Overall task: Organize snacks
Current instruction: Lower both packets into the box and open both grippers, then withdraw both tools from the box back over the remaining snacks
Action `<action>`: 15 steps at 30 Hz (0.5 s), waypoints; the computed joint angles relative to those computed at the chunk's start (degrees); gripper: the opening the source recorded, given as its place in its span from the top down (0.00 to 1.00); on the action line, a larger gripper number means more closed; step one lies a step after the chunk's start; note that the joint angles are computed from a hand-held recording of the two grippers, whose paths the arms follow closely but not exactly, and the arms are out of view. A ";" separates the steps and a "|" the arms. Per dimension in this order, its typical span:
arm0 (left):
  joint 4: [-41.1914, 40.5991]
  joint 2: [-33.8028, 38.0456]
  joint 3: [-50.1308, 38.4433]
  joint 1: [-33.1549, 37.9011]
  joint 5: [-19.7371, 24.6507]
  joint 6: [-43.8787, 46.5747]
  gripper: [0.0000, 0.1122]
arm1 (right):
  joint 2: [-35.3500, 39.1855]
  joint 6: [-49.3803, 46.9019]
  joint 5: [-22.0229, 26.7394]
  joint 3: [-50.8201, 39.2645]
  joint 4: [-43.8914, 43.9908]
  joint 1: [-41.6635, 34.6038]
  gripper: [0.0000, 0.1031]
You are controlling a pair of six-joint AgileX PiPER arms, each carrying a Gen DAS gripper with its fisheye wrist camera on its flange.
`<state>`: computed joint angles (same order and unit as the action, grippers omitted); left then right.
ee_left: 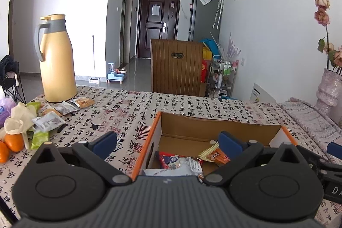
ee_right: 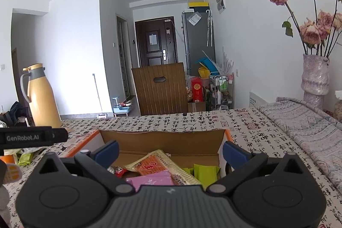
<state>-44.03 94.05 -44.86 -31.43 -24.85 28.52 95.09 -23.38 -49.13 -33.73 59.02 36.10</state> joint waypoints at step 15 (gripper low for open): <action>4.48 -13.92 16.69 -1.12 -3.44 -4.83 0.08 | -6.12 -5.34 -8.08 6.18 15.65 16.86 0.00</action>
<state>-39.55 80.13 -28.17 -32.55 -28.30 23.70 88.97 -28.71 -57.21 -27.55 74.66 52.96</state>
